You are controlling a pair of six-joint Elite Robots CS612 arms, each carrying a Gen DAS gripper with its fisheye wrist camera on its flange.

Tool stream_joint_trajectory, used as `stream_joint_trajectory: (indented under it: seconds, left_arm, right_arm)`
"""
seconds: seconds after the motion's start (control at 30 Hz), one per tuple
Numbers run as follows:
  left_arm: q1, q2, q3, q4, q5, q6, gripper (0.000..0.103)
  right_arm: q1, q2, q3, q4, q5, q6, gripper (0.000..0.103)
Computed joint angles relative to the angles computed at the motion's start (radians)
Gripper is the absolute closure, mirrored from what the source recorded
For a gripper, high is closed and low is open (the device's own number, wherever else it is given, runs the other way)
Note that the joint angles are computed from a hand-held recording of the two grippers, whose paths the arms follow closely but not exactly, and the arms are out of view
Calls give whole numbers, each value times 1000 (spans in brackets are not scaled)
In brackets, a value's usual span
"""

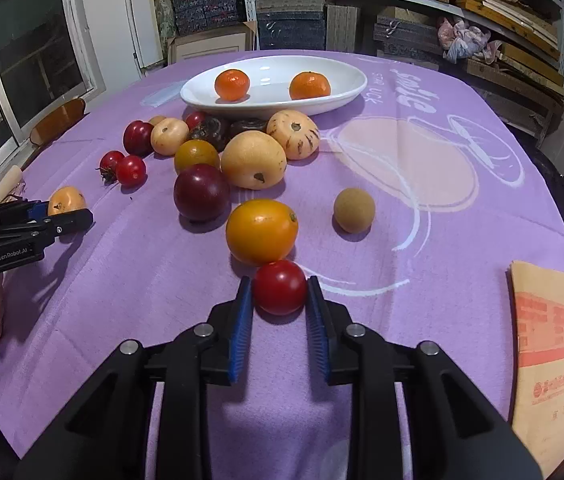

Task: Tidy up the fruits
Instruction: 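Grasp the pale yellow tomato with the left tool while the right tool grasps a red cherry tomato, then carry both tomatoes onto the white plate and open both tools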

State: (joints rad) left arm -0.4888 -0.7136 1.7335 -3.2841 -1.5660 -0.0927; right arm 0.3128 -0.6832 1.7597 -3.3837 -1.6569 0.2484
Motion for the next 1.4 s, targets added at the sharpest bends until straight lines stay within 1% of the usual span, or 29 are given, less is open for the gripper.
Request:
stream_joint_trajectory:
  seconds: [0.1, 0.17, 0.23, 0.3, 0.33, 0.37, 0.4, 0.47, 0.53, 0.57, 0.63, 0.67, 0.7, 0.73, 0.83, 0.9, 0.97, 1.0, 1.07, 1.1, 1.13, 1.17, 1.23, 1.27, 1.4]
  left_arm:
    - [1, 0, 0, 1, -5, -4, 57]
    - [5, -2, -3, 10, -21, -14, 57]
    - [15, -3, -18, 37, -60, -32, 57]
    - [25, -4, -41, 71, -95, -39, 59]
    - [27, -4, -51, 76, -96, -39, 65]
    - [27, -4, -61, 69, -86, -35, 68]
    - [25, -5, -69, 60, -75, -27, 70]
    - [22, -2, -96, 45, -60, -7, 70]
    - [28, 6, -139, 98, -99, 13, 70]
    - [31, 10, -153, 127, -108, 4, 70]
    - [32, 15, -158, 175, -116, 26, 69]
    - [28, 15, -146, 168, -89, 33, 68]
    - [20, 14, -126, 135, -38, 38, 68]
    - [19, 11, -114, 134, -28, 44, 66]
    - [31, 5, -91, 119, -61, 19, 62]
    - [33, 0, -82, 134, -64, 11, 50]
    - [29, -2, -69, 127, -49, 22, 44]
    - [25, -4, -63, 131, -40, 32, 44]
    - [24, -5, -54, 137, -52, 46, 44]
    - [26, -6, -50, 136, -58, 43, 46]
    - [27, -6, -47, 127, -57, 32, 50]
    - [30, -6, -46, 123, -59, 24, 59]
    - [41, -4, -55, 135, -101, -2, 59]
    - [45, -2, -57, 131, -109, -15, 59]
    - [46, -3, -57, 89, -111, -22, 59]
  right_arm:
    - [-5, -1, 14, -48, 11, 16, 77]
    - [-8, -2, 18, -59, 12, 29, 77]
    - [-15, -7, 17, -67, 32, 31, 77]
    - [-16, -14, 5, -71, 25, 17, 77]
    - [-17, -17, -2, -76, 22, 7, 77]
    - [-18, -19, -12, -80, 20, -3, 77]
    - [-19, -21, -23, -79, 18, -10, 77]
    - [-25, -20, -53, -68, 27, -19, 77]
    - [-32, -13, -89, -43, 41, -21, 77]
    - [-34, -9, -102, -34, 45, -16, 77]
    - [-40, -3, -114, -37, 71, -9, 77]
    - [-41, 0, -114, -41, 78, -7, 77]
    - [-42, 5, -116, -40, 82, -4, 77]
    - [-45, 8, -118, -38, 91, 3, 77]
    - [-56, 19, -120, -31, 118, 28, 77]
    - [-60, 22, -118, -33, 128, 36, 77]
    - [-63, 23, -113, -47, 131, 41, 77]
    - [-64, 22, -110, -56, 134, 44, 77]
    - [-65, 20, -103, -75, 133, 51, 77]
    - [-66, 20, -101, -81, 132, 54, 77]
    - [-66, 19, -98, -87, 130, 57, 77]
    - [-66, 19, -97, -88, 130, 59, 77]
    - [-66, 19, -97, -86, 129, 58, 77]
    - [-65, 19, -98, -84, 127, 55, 77]
    - [-63, 20, -99, -85, 123, 49, 77]
